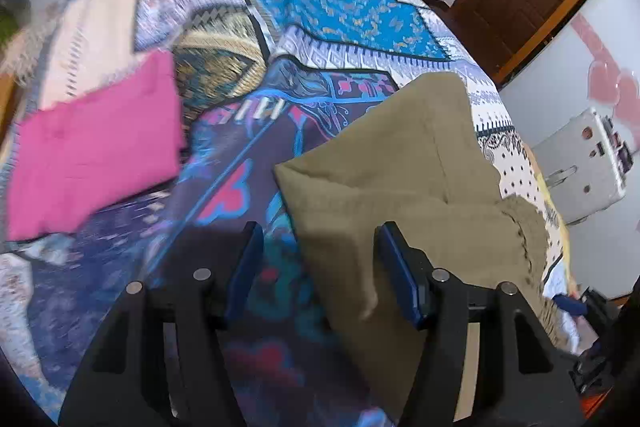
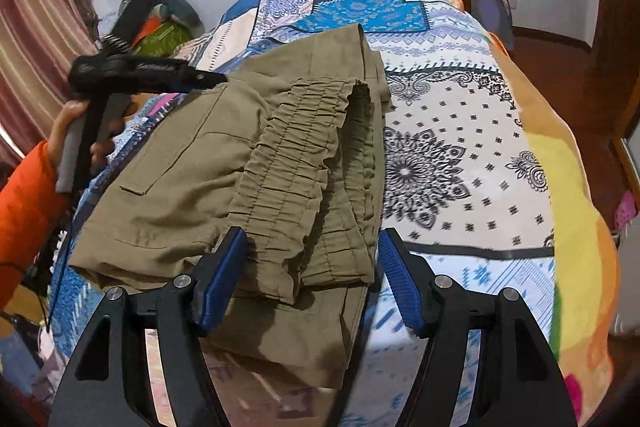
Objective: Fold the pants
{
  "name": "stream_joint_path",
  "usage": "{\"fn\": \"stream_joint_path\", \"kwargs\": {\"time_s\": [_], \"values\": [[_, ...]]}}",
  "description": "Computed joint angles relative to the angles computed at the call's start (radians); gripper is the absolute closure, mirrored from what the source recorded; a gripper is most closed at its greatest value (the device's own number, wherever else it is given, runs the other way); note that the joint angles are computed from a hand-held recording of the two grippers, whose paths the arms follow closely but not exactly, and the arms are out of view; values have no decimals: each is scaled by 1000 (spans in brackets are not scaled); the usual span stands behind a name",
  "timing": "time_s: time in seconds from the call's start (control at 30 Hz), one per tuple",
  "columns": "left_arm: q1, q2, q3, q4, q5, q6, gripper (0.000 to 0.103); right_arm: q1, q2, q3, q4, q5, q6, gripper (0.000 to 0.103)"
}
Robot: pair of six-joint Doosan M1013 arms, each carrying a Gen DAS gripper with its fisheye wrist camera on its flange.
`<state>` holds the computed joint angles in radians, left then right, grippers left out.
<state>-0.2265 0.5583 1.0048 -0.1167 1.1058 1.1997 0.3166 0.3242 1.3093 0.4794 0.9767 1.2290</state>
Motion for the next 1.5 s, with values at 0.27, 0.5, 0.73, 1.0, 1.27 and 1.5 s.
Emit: {"fn": "stream_joint_path", "kwargs": {"time_s": [0.27, 0.5, 0.73, 1.0, 1.27, 1.5], "values": [[-5, 27, -34, 44, -5, -30, 87, -18, 26, -25, 10, 20, -25, 40], [-43, -85, 99, 200, -46, -103, 94, -18, 47, -61, -110, 3, 81, 43], [-101, -235, 281, 350, -83, -269, 96, -6, -8, -20, -48, -44, 84, 54], [-147, -343, 404, 409, -129, -415, 97, 28, -41, 29, -42, -43, 92, 54], [-155, -379, 472, 424, -120, -511, 98, 40, -38, 52, -94, -72, 144, 72], [-135, -412, 510, 423, -99, -493, 99, 33, -49, 55, -144, -61, 173, 72]]}}
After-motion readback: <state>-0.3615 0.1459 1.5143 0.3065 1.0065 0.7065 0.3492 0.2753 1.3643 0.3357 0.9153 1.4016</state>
